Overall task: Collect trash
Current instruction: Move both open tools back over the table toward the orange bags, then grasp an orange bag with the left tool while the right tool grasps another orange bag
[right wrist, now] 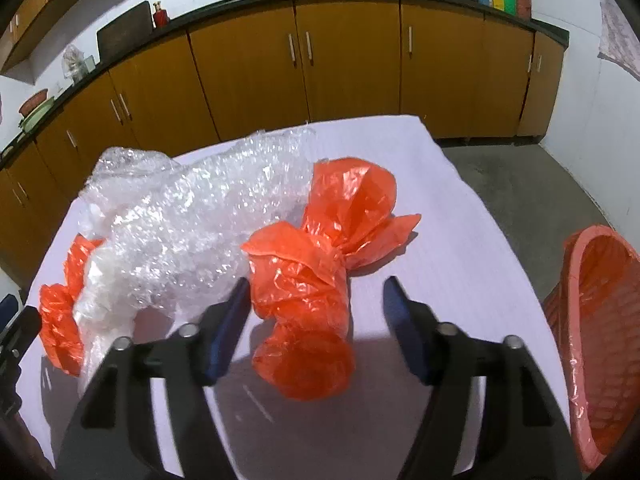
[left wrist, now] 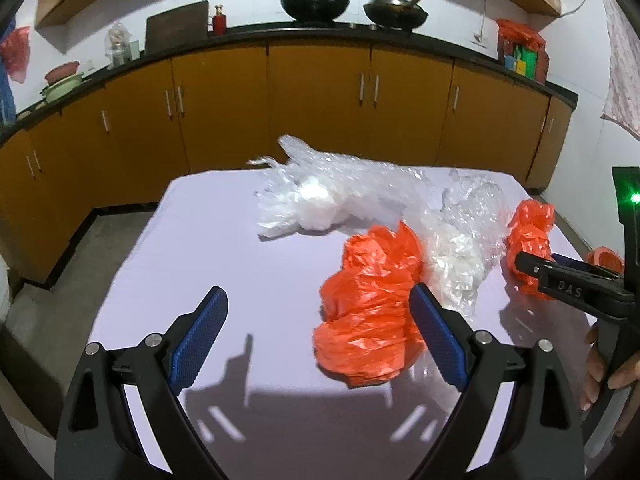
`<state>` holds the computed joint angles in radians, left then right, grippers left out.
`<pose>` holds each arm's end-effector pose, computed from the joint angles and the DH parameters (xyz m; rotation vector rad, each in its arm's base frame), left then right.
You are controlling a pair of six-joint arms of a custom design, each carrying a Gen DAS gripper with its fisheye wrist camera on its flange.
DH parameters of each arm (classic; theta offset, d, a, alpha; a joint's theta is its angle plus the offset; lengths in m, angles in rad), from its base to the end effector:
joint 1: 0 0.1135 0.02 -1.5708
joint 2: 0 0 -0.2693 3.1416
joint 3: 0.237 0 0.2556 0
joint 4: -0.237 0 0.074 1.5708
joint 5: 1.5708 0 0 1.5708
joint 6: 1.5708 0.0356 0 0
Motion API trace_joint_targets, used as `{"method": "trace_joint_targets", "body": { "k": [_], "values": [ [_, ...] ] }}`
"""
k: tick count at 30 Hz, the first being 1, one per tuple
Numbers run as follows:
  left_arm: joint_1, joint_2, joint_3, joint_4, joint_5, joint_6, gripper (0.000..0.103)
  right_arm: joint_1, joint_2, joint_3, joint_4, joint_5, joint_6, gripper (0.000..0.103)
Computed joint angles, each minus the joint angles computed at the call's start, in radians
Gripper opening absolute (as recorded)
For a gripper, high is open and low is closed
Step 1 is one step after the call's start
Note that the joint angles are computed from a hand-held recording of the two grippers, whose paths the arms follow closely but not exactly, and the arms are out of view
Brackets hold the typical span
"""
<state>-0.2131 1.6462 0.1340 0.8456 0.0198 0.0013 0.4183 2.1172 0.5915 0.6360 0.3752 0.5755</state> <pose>0.1962 -0.0432 0.0698 0.2505 2.2267 -0.1371 0.2781 0.1093 0.0149 0.3455 2.3535 0.0048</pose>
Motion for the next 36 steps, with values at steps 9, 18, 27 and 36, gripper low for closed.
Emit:
{"method": "trace_joint_targets", "body": {
  "k": [9,18,27,36],
  "values": [
    [-0.075,0.093,0.074,-0.043,-0.049,-0.027,0.092,-0.002,0.006,-0.025,0.034,-0.022,-0.018,0.033],
    [-0.054,0.162,0.138,-0.108,0.048,-0.059,0.057,-0.006,-0.014,-0.109,0.108,-0.044,0.012,0.033],
    [-0.03,0.114,0.075,-0.067,0.061,-0.062,0.037,0.003,-0.064,-0.198,0.161,-0.047,0.024,0.033],
    [0.124,-0.112,-0.057,-0.105,0.13,0.017,0.035,0.053,-0.165,-0.286,0.175,-0.023,0.041,0.032]
  ]
}}
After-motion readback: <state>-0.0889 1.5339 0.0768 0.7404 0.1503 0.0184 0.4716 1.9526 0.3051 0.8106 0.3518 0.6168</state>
